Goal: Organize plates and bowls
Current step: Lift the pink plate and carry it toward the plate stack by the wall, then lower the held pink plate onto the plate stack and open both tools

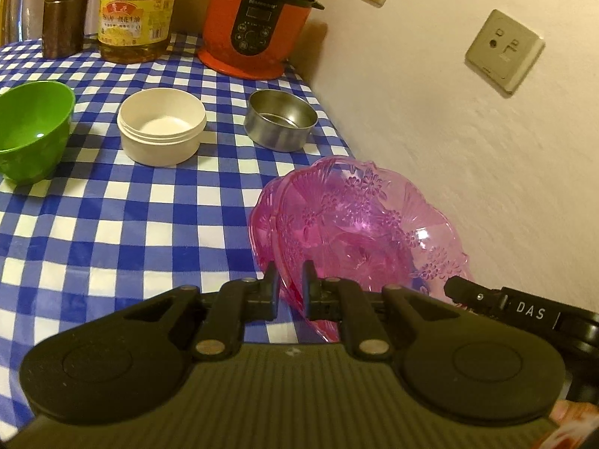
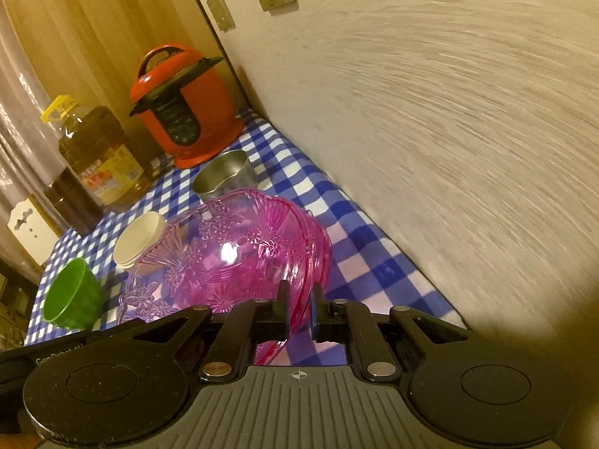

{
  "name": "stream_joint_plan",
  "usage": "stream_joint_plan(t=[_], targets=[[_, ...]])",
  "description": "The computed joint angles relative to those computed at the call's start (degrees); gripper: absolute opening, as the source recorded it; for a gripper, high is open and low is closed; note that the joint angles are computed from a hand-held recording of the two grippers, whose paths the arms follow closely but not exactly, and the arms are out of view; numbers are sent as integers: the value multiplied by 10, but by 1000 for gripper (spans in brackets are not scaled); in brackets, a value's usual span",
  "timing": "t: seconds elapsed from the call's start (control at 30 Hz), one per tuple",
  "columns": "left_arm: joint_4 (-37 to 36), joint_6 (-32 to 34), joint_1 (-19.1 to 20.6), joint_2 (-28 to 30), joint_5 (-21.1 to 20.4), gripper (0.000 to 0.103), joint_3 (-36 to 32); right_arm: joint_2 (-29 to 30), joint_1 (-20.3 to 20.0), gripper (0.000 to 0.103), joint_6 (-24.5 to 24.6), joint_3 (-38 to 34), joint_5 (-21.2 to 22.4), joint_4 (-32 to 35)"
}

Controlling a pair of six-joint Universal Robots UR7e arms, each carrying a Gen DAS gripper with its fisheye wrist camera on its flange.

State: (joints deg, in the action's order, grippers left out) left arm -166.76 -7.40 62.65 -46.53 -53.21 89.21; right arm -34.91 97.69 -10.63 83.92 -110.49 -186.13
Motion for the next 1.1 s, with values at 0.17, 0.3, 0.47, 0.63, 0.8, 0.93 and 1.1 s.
stream_joint_plan(t=[0.17, 0.3, 0.47, 0.63, 0.8, 0.93, 1.1], targets=[[22, 10, 10, 22, -1, 11, -36, 22, -4, 10, -14, -41, -3, 25], [42, 20, 16, 36, -1, 12, -61, 38, -7, 10, -25, -71, -6, 42], [67, 39, 23, 55, -3, 12, -94, 56, -11, 10, -38, -102, -13, 59], [95, 50, 29, 69, -2, 13, -118, 72, -14, 10, -52, -127, -19, 73], [106, 54, 33, 76, -4, 14, -129, 82, -16, 10, -62, -142, -24, 81], [104, 67, 34, 78, 0, 14, -130, 88, -17, 10, -71, -147, -29, 81], [99, 96, 28, 82, 26, 16, -130, 91, -16, 11, -83, -148, -30, 75]])
